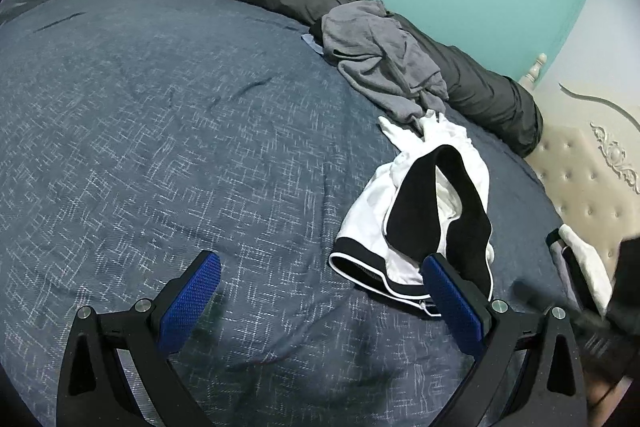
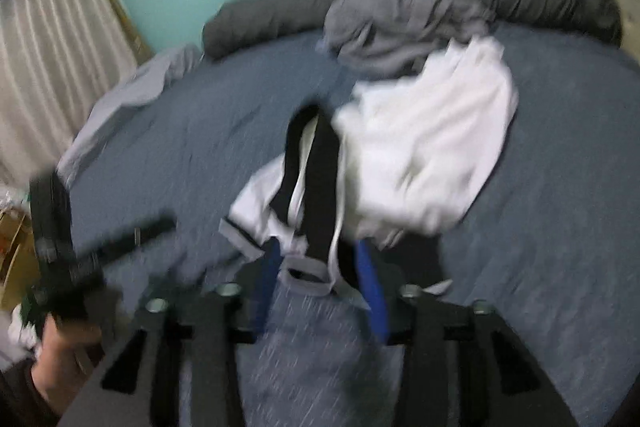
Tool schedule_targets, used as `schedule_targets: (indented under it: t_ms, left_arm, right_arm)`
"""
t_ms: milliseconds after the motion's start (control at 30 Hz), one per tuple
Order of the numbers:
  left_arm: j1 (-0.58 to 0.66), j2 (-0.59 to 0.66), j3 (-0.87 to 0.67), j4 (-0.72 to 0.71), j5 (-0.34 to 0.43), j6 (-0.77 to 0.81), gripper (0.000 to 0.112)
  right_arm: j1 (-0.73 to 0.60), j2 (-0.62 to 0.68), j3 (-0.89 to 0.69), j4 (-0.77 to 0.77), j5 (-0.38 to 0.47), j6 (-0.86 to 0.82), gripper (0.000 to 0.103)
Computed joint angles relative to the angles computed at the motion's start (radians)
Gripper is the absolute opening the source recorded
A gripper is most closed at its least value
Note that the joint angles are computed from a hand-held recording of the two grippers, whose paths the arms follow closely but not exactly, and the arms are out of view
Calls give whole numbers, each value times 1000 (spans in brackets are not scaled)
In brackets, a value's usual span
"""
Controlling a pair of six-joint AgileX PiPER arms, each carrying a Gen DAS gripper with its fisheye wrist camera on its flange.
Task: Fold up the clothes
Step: 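Grasp the black waistband of the white shorts with the right gripper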
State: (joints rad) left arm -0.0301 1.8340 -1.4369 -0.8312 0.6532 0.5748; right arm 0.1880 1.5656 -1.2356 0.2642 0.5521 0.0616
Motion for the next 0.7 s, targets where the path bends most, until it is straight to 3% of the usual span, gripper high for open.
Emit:
schedule_targets:
  t_ms: [167,367,500,600,700]
  left_arm:
    - [-5,6,-7,9,-4,-8,103]
    - [-4,20,-26,5,5,-17,103]
    - [-2,22,-30,1,8,-18,103]
    - [0,25,-33,2,7,-23,103]
    - [0,26,-34,3,7,-30,103]
  right_arm:
    - [15,75,-7,-1,15,6,26]
    - [-1,126,-84,-239,18,224,26]
    - [-63,172,-150,-205,41,195,26]
    - [-81,149,-121,-195,6,224,26]
    - [-52,160,-124,-267,18,284,30]
